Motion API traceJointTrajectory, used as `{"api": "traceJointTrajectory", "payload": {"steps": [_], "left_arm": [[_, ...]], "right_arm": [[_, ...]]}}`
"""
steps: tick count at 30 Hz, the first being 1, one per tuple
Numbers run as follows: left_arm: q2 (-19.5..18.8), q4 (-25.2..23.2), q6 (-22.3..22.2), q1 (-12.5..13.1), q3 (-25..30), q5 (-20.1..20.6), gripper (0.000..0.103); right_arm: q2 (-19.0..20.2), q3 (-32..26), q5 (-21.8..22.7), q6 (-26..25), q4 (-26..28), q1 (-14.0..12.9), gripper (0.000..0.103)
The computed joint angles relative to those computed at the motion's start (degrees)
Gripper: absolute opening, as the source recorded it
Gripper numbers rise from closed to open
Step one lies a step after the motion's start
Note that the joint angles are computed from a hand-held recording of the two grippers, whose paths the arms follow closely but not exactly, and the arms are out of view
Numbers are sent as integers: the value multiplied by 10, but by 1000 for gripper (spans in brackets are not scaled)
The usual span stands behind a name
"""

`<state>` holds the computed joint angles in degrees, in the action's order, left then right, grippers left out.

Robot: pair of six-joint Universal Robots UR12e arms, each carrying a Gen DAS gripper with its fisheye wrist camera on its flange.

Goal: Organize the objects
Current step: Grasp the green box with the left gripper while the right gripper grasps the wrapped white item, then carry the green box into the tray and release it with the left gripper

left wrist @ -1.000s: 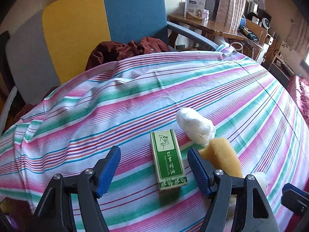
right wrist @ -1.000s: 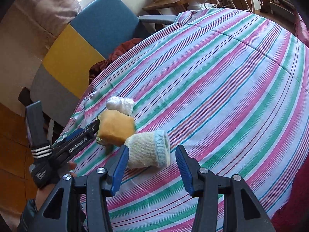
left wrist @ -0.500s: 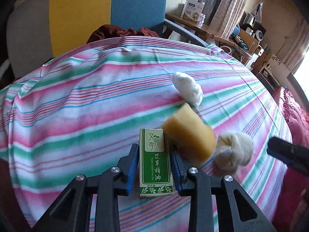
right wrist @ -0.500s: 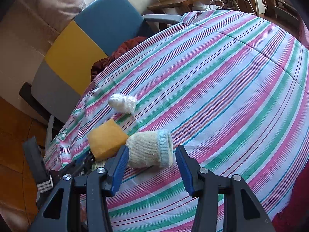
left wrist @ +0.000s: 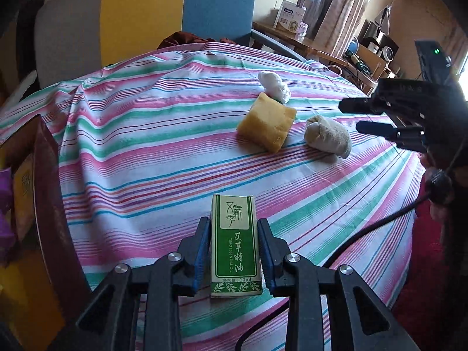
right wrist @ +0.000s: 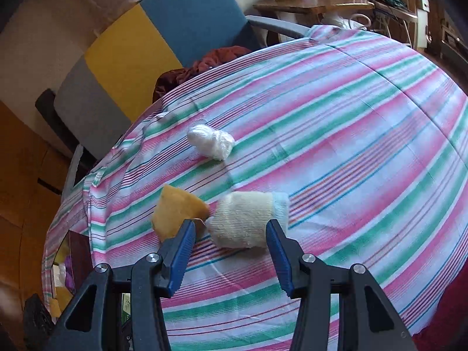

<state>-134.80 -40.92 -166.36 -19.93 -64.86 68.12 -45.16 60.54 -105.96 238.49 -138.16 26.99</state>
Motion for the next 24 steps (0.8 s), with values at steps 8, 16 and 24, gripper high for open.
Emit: {"api": "traceJointTrajectory", "payload": {"steps": [8, 16, 24], "left_arm": [[-8, -2, -20, 4, 11, -14, 32], [-14, -11, -36, 8, 19, -32, 34], [-14, -10, -45, 10, 17, -38, 35]], "right_arm": [[81, -160, -20, -182, 128, -21, 51], [178, -333, -12, -255, 277, -34, 51], [169, -308, -10, -257, 240, -34, 37]]}}
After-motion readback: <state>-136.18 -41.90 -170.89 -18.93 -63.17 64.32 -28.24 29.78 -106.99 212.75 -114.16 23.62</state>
